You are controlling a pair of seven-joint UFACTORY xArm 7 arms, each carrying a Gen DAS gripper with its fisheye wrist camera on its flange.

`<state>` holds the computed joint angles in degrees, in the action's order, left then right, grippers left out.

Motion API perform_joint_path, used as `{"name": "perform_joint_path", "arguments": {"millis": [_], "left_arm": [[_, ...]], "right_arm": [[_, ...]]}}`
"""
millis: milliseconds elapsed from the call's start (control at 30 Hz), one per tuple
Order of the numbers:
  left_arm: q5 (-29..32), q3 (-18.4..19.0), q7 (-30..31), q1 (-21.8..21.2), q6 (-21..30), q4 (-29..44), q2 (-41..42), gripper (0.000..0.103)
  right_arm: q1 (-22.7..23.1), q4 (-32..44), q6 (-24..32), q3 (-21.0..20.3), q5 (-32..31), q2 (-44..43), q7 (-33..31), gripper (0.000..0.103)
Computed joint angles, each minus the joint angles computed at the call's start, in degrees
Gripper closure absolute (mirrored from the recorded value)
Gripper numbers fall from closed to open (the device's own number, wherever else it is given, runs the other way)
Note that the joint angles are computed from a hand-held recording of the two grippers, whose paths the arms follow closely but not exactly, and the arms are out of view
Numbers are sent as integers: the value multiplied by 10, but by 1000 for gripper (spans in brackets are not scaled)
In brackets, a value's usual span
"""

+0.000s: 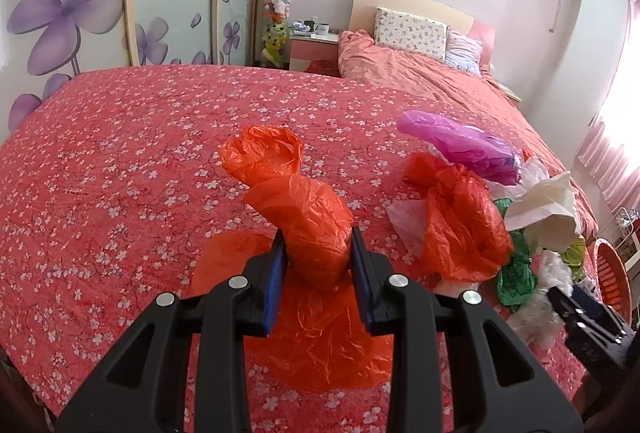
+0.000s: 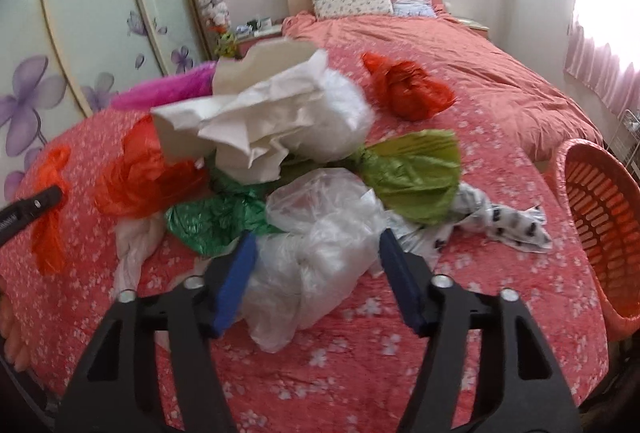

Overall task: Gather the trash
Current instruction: 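Lift the orange bag with the left tool and carry it toward the basket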

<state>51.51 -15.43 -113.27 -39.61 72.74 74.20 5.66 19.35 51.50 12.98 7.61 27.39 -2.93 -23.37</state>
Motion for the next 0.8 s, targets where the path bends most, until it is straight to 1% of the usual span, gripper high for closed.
{"name": "perform_joint_path", "arguments": {"millis": [33, 100, 133, 267, 300, 433, 467, 567, 667, 800], "left_arm": [[1, -1, 0, -1, 1, 1, 0, 72], [5, -1, 2, -2, 3, 5, 2, 72], [7, -1, 3, -3, 5, 7, 3, 72], [14, -1, 4, -8, 9, 15, 7, 72], [17, -1, 5, -10, 10, 19, 9, 72], [27, 0, 11, -18, 14, 36, 18, 72], [30, 0, 13, -20, 14, 40, 20, 72], [41, 3, 26, -28, 14, 61, 32, 72], [49, 8, 37, -37, 9, 78, 42, 72], [66, 16, 62, -54, 0, 123, 73, 72]], "right_arm": [[0, -1, 1, 0, 0, 0, 0, 53], [5, 0, 6, -3, 33, -1, -32, 63], [6, -4, 7, -3, 40, -6, -40, 68], [14, -18, -6, -8, 68, -18, -81, 77], [19, -23, -12, -11, 88, -24, -102, 79], [41, -37, -22, -31, 148, -52, -159, 81], [49, -41, -25, -40, 172, -62, -180, 81], [60, -47, -31, -58, 199, -84, -203, 81], [66, -48, -40, -74, 214, -95, -217, 81], [71, -54, -57, -95, 223, -112, -231, 81]]}}
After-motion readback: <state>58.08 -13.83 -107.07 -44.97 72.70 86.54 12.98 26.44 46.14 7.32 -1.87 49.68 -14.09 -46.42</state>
